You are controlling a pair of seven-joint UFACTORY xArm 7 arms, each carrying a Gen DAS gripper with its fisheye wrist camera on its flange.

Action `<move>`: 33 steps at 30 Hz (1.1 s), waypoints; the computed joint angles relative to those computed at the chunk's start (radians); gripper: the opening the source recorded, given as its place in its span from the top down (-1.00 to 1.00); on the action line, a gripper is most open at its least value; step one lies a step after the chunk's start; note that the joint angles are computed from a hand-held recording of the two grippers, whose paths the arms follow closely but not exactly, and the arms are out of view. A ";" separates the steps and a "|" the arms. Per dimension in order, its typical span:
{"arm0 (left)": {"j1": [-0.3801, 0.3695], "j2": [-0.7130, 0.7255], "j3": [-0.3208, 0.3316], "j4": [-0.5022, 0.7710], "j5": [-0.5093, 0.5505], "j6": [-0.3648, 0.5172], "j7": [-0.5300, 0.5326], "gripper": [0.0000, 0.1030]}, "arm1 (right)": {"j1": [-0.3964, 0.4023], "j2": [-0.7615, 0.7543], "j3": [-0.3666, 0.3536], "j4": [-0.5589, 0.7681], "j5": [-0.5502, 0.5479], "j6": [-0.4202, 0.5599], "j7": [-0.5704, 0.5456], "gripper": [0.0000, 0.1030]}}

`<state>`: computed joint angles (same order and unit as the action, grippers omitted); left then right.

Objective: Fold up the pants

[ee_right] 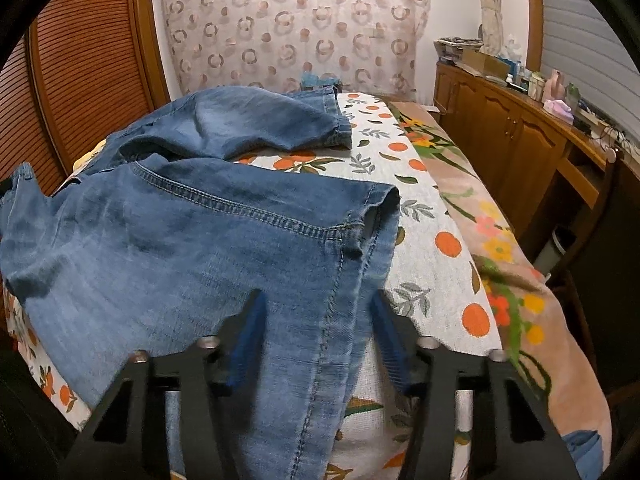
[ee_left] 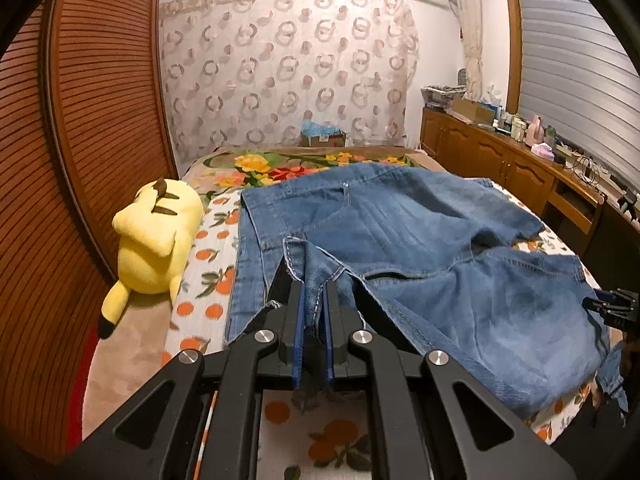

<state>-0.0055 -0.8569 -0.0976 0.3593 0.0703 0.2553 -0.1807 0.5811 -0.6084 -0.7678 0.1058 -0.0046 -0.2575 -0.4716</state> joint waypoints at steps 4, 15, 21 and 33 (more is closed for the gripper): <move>0.012 0.046 -0.013 0.038 0.009 -0.037 -0.005 0.82 | 0.005 0.006 0.005 0.020 -0.003 0.019 -0.008 0.75; 0.048 0.173 -0.049 0.159 0.037 -0.104 -0.030 0.82 | 0.098 -0.057 0.019 0.112 0.018 0.017 -0.055 0.84; 0.057 0.227 -0.044 0.190 0.045 -0.112 -0.039 0.82 | 0.274 0.041 -0.070 0.218 -0.005 -0.021 -0.025 0.84; 0.048 0.230 -0.048 0.164 0.060 -0.108 -0.044 0.82 | 0.471 0.100 -0.301 0.292 0.018 0.038 -0.058 0.13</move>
<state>0.0427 -0.6266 -0.1454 0.5232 0.1308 0.1473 -0.2247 1.0517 -0.5083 -1.0687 0.3977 0.0137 -0.2192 -0.5300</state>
